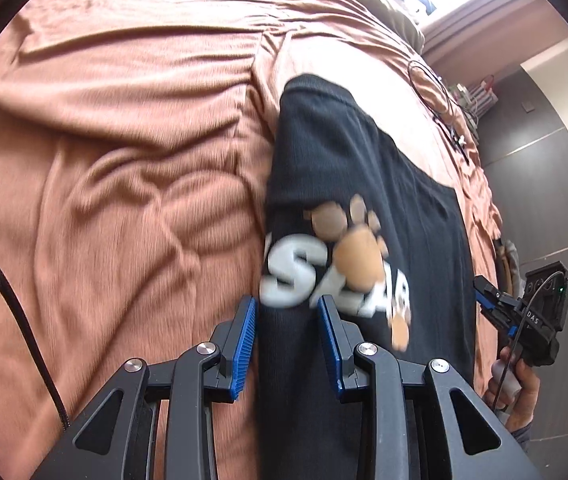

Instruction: Fold small clothes

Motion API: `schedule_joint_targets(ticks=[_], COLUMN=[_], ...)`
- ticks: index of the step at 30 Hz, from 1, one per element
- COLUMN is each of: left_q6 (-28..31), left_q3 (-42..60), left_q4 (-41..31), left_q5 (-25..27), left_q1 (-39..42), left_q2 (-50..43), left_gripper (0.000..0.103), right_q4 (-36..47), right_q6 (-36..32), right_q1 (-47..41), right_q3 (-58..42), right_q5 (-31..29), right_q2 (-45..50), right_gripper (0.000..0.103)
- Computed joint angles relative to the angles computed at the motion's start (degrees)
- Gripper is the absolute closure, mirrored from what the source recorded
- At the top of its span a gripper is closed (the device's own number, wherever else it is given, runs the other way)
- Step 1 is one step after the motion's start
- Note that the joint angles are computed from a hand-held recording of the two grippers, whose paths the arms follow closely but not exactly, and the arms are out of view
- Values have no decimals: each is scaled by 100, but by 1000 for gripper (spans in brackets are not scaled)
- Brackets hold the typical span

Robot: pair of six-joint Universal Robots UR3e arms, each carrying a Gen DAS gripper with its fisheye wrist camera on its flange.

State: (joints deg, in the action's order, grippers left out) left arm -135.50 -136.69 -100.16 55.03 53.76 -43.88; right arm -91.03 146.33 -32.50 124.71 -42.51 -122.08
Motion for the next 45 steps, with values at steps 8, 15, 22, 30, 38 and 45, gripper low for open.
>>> schedule_joint_targets(ticks=[8,15,22,30,38,45], left_q6=[-1576,-2277,-2743,-2074,-2110,-2331], left_q3=[270,445,688,547,602,672], left_q4=[2809,4378,5186,4165,4348,4796], left_q5=[96,311,545,18,-27,-214], left_q1=[-1382,-2043,-2338,-1673,-1721,-1788], left_q2=[-1876,-2923,-3602,-3109,-3353,-3813], left_gripper=[69,68,68,68,69,70], right_q4=[-2391,-3126,-2989,-2223,-3251,-2738], right_q6=[1533,2231,2227,1738,2304,1719], right_q1=[1120,1506,1486,1289,1718,1548], right_q3=[-271,-305,-152,-585,-1059,-1371], right_q5=[-406,-800,-888,-624,-714,179], right_q2=[1256,1271,887,1061,2440,3212], right_gripper=[99,103,103,65,57,57])
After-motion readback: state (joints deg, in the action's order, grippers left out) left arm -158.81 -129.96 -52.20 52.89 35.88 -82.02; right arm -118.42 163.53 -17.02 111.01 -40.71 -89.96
